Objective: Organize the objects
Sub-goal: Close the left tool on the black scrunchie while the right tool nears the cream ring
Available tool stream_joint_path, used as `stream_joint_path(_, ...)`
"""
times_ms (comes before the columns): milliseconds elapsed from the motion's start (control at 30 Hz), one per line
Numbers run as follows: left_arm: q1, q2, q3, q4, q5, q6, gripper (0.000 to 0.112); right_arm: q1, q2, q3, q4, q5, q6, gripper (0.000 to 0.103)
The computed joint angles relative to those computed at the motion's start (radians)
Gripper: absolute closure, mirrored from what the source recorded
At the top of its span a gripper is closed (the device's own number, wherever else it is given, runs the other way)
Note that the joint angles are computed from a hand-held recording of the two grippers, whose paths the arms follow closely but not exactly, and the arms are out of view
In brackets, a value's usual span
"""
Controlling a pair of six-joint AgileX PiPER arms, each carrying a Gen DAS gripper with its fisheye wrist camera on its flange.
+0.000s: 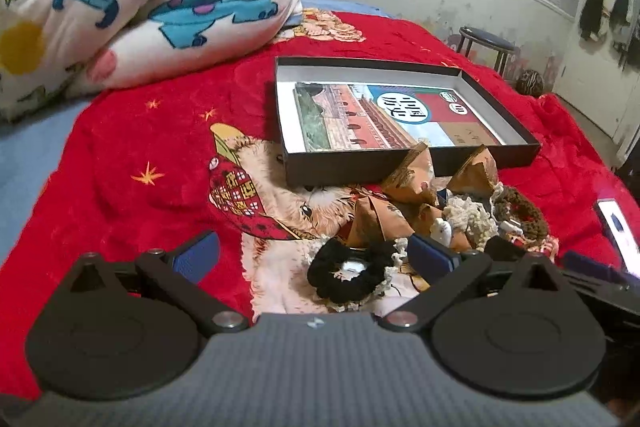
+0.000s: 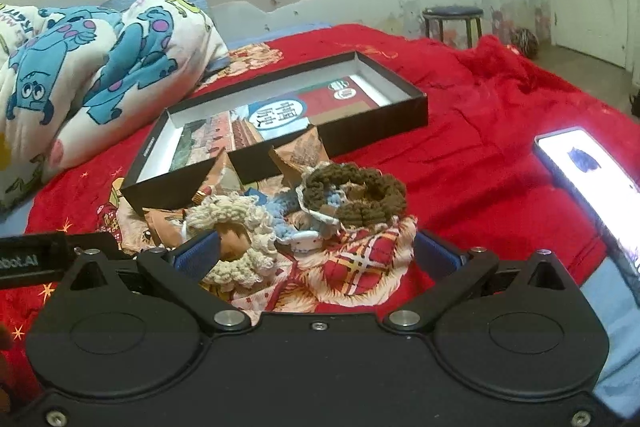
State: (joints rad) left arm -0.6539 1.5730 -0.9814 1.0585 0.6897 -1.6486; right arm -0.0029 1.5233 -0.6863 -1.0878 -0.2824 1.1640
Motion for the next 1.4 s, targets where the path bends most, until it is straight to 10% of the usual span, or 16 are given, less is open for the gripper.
stream_joint_path(567,0.041,0.025,-0.008,-0.057,-0.029,0.027,0.011,0.022,0.050,-0.019,0.060,-0.011,-0.004,0.001)
stream_joint_path(867,0.061,0.073,-0.069,-0.166,0.029,0.107,0.032,0.031,0.014,0.003,0.094,-0.052,-0.084,0.004)
stream_joint_path(1000,0.063,0.080,-0.067,-0.172,0.004,0.119,0.070,0.060,0.033,-0.017,0.066,-0.028,-0.073,0.022)
stream_joint_path(1133,0.065,0.091,-0.068,-0.177,-0.024,0.115,0.085,0.065,0.053,-0.021,0.083,-0.069,-0.029,0.031)
stream_joint_path(1400,0.046,0.114,-0.097,-0.199,0.033,0.134,0.086,0.082,0.063,-0.018,0.079,-0.090,-0.004,0.045)
